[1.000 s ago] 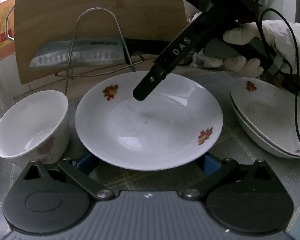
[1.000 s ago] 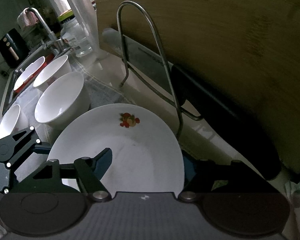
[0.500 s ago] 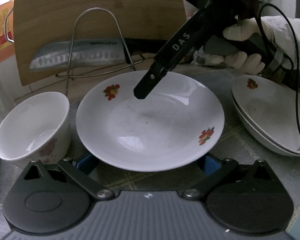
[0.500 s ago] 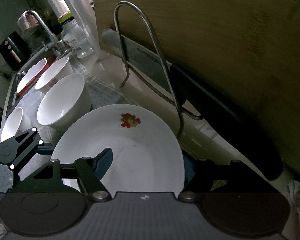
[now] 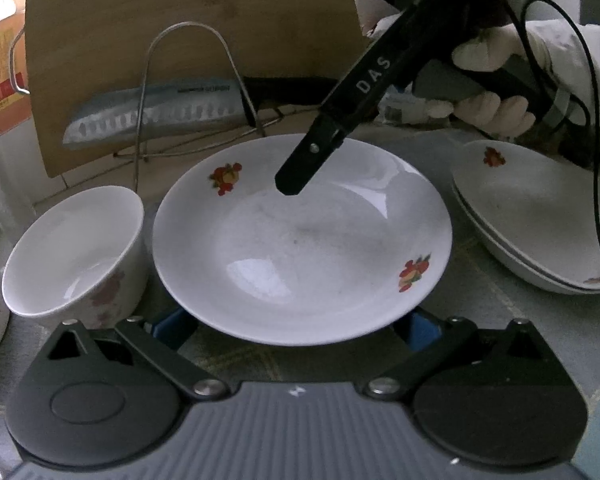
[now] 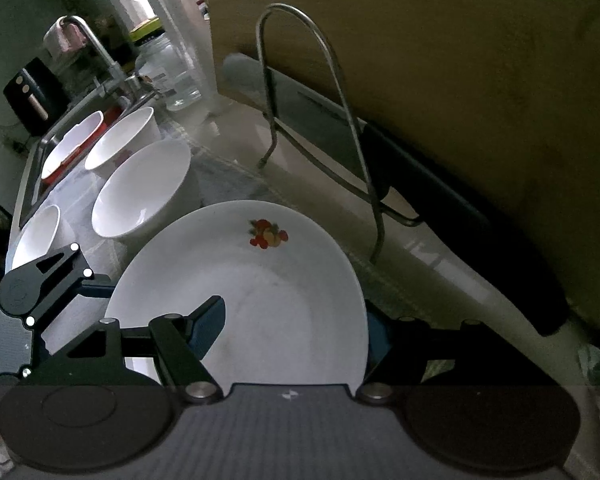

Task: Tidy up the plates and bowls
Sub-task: 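Lift the red-flower plate with the right gripper and carry it toward the stack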

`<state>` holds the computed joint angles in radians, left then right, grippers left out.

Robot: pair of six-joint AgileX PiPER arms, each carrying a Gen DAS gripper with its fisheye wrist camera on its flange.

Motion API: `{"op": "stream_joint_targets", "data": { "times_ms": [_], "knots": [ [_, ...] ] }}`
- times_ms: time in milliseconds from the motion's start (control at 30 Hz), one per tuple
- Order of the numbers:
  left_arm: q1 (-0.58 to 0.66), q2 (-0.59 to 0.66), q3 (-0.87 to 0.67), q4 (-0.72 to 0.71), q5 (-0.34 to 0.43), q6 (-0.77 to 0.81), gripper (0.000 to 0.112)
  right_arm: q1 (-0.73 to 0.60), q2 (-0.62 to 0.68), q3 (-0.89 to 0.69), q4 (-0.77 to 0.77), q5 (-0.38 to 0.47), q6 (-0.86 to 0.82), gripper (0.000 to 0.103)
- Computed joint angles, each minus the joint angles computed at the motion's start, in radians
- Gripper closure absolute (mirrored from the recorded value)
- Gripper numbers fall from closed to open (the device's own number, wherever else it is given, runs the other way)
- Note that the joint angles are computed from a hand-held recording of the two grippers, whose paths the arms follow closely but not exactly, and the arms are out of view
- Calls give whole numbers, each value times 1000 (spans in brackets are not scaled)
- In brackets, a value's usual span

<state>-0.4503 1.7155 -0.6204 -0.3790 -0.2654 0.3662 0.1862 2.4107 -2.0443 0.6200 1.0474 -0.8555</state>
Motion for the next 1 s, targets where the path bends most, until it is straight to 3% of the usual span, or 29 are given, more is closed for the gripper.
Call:
{"op": "stream_joint_targets", "data": {
  "times_ms": [300, 1000],
  "knots": [
    [-5, -60, 39, -1, 15, 10, 10, 3, -64, 88, 11, -27, -11, 26],
    [-91, -252, 118, -316, 106, 313, 10, -3, -332, 487, 97, -178, -98, 26]
  ]
}}
